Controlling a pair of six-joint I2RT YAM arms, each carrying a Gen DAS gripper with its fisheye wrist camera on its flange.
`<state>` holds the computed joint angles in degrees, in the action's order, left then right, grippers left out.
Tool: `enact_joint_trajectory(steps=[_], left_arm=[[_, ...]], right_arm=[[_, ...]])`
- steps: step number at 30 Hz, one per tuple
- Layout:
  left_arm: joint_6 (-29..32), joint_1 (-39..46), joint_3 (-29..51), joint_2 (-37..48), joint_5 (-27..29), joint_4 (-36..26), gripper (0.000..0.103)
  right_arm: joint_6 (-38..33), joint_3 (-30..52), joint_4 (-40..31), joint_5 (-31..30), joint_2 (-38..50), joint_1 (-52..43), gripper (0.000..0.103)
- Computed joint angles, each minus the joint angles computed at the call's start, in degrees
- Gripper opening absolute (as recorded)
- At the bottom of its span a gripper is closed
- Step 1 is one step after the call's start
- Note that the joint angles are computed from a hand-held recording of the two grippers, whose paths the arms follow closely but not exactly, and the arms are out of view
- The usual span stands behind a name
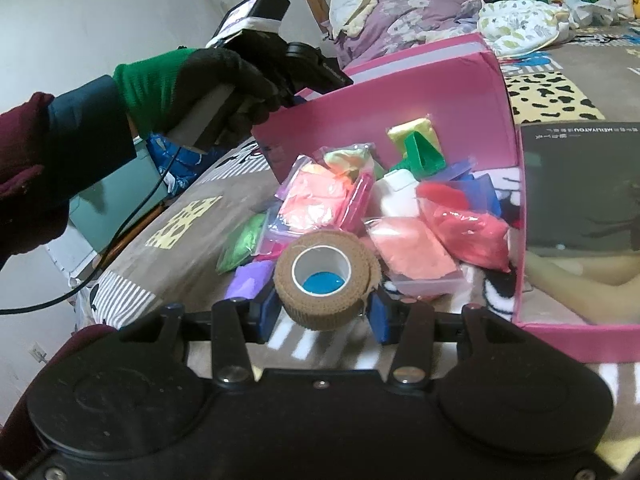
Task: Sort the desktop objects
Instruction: 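Grasp the bagged tan tape roll with the left gripper and drop it into the pink box, then lift the tan tape roll with the right gripper toward the pink box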
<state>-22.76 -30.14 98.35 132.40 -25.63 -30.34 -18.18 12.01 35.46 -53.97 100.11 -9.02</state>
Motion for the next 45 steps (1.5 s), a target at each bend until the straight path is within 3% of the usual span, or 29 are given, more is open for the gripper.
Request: enact_joint_trajectory(steps=[3,9,18,32,39,45], left_arm=[[0.8,-0.7,3.0,1.9,-1.5,-3.5,0.056],[-0.8,-0.8,2.0,0.8,-1.4,-3.4,0.074],[-2.0,-4.2,-11.2,-9.3,-4.8,5.0,0.075],[-7.3,-15.5,-28.4,-25.9,-11.7,12.5,0.075],[-12.9,-20.9,-39.4,-33.3,-16.3,17.3,0.075],[-23.7,-27.3,-51.3,-38.8,-23.9,23.3,0.075]], right_arm=[[0.1,0.3,-0.1,-0.3,0.1,-0.3,0.045],[0.0,0.4,0.0,-0.2,0.2,-0.5,0.045],[-0.4,-0.7,2.2,1.0,-0.1,-0.7,0.045],[-1.5,-6.8,7.7,3.1,-4.5,-2.0,0.045],[-3.2,-8.5,0.3,2.1,-12.9,-3.4,0.045],[-2.8,-8.0,-10.3,0.8,-23.7,-4.1,0.045]])
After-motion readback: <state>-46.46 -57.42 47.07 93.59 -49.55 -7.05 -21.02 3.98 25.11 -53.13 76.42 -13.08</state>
